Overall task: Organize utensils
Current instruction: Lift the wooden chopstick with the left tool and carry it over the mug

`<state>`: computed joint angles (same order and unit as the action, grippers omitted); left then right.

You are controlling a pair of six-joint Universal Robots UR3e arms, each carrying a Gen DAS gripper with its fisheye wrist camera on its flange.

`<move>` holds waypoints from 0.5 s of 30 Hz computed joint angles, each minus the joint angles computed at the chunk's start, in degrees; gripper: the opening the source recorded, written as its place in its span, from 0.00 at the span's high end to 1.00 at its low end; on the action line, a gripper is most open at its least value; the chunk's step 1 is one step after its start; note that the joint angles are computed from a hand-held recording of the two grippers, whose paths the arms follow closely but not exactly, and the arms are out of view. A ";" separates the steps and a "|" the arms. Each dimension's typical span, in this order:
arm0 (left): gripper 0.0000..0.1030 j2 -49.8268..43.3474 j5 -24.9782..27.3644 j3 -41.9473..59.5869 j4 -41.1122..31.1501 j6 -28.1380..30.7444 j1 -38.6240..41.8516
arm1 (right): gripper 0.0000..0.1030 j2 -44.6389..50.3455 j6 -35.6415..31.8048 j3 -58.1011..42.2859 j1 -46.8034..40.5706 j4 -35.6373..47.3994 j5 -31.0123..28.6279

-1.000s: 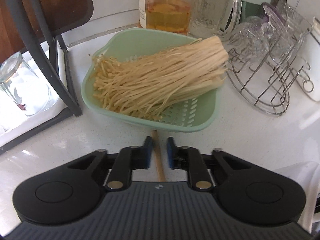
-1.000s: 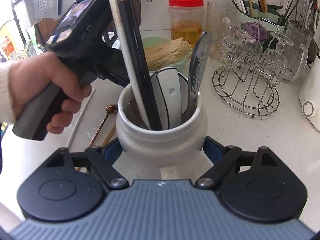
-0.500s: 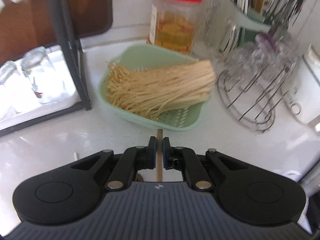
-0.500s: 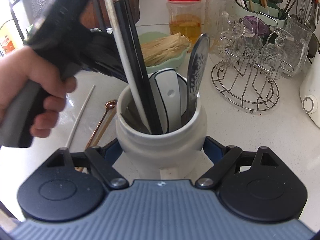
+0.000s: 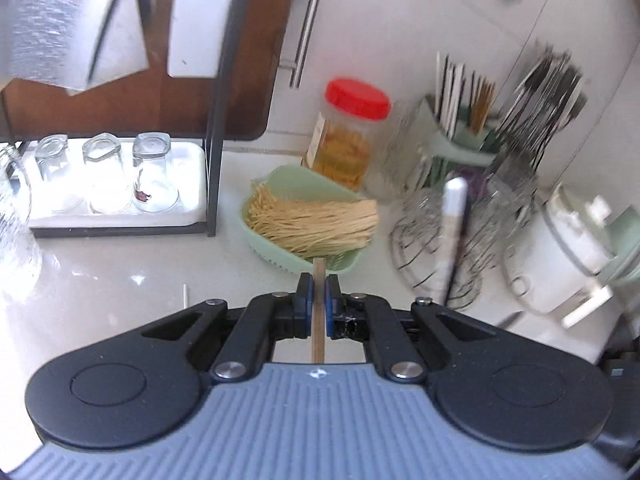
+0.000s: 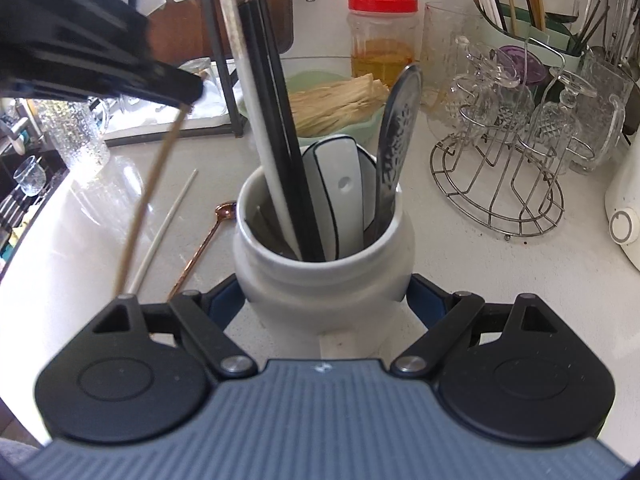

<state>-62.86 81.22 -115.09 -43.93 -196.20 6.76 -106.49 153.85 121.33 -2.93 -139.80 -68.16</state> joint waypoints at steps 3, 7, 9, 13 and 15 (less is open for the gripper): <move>0.94 5.11 -0.87 -0.13 -2.56 -1.55 0.63 | 0.13 -0.06 -1.01 0.56 -0.44 -0.56 0.74; 0.94 9.42 -1.97 0.73 -4.55 -2.71 1.19 | 0.13 -0.63 -2.34 1.85 -1.37 -1.50 2.16; 0.94 10.95 -2.29 1.34 -4.97 -3.19 1.29 | 0.13 -0.72 -2.63 2.21 -1.45 -2.00 2.34; 0.94 13.08 -3.84 3.18 -5.48 -3.97 2.25 | 0.13 -1.23 -3.11 2.89 -1.70 -2.38 2.73; 0.94 13.02 -3.92 4.75 -4.85 -4.15 2.19 | 0.13 -1.18 -3.03 3.02 -1.57 -2.70 2.64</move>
<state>-49.84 77.31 -110.34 -48.78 -200.34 8.95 -107.67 150.82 124.34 -4.51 -142.50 -65.51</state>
